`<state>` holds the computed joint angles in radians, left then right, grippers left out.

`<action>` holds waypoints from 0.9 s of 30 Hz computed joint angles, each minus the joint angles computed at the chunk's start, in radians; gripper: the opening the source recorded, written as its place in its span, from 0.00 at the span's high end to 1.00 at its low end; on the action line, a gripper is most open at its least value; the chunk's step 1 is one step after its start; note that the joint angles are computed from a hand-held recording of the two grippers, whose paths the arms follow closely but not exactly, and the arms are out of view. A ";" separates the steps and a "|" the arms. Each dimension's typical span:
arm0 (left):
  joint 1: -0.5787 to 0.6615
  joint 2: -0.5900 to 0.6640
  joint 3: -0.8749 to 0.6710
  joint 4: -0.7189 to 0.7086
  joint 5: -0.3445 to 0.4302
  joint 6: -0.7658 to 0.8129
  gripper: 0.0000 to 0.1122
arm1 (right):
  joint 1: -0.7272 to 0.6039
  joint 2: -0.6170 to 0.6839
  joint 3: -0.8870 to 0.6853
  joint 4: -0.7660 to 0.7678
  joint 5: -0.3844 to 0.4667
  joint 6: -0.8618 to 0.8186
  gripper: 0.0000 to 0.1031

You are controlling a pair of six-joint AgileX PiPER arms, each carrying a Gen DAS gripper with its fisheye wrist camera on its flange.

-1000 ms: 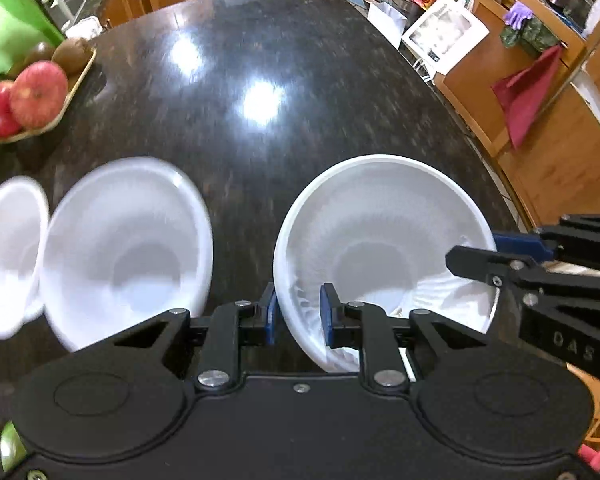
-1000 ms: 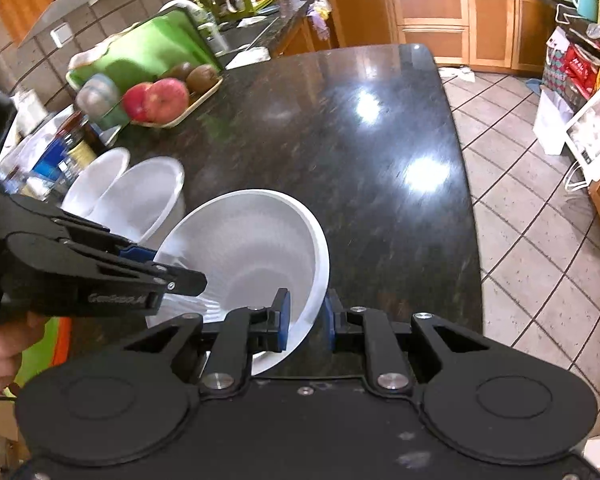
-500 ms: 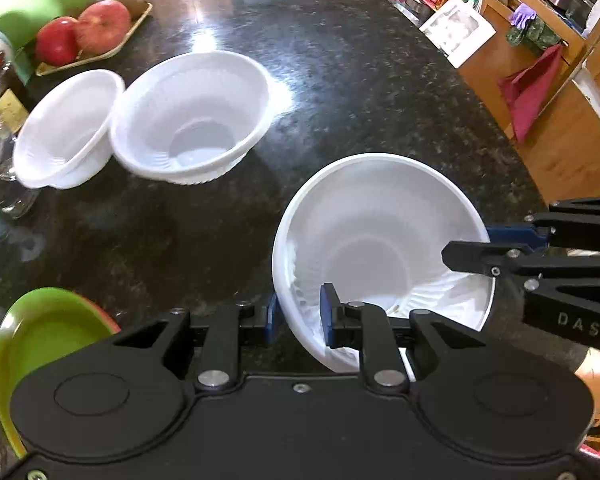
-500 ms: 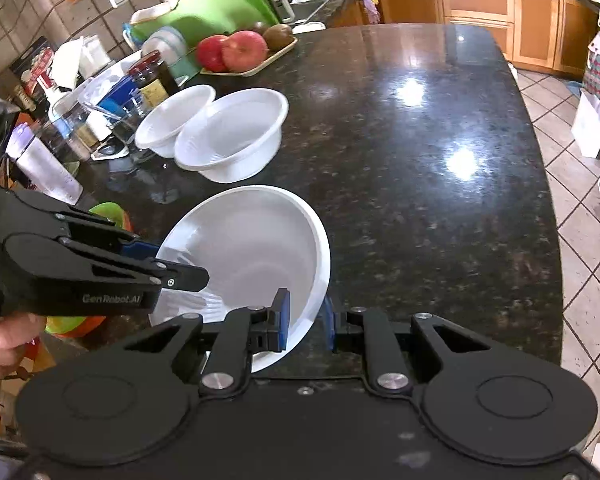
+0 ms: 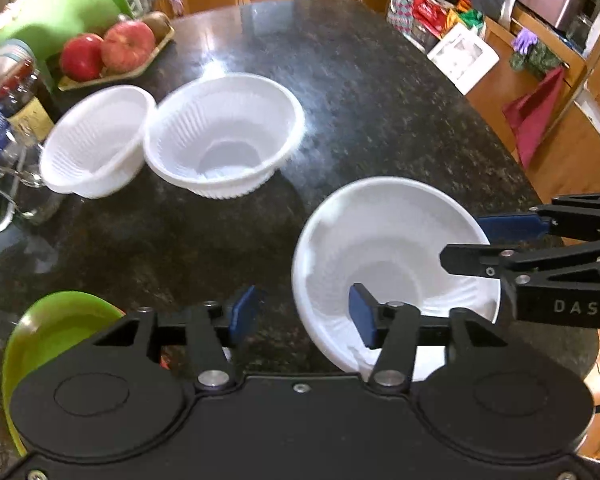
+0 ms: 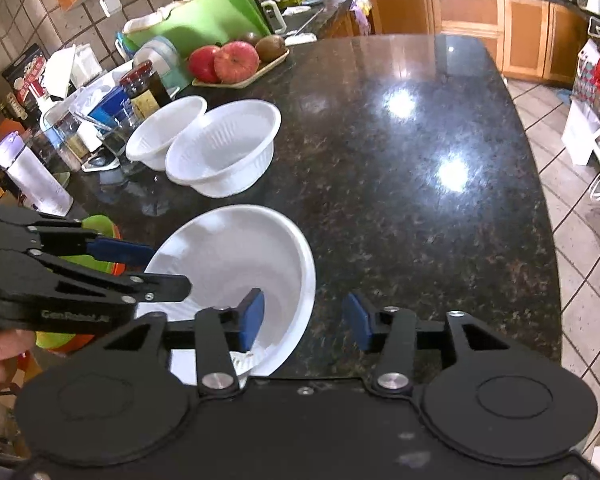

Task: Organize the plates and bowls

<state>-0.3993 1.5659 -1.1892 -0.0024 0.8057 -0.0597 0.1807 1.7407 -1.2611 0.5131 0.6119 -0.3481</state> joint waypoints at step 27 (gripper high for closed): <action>0.175 -0.004 -0.089 0.063 -0.162 -0.166 0.37 | -0.037 0.277 -0.640 0.013 0.133 -0.067 0.34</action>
<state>-0.2246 1.5616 -1.2781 0.0609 0.6439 -0.2256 0.1432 2.0172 -1.9015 0.5262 0.7444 -0.4148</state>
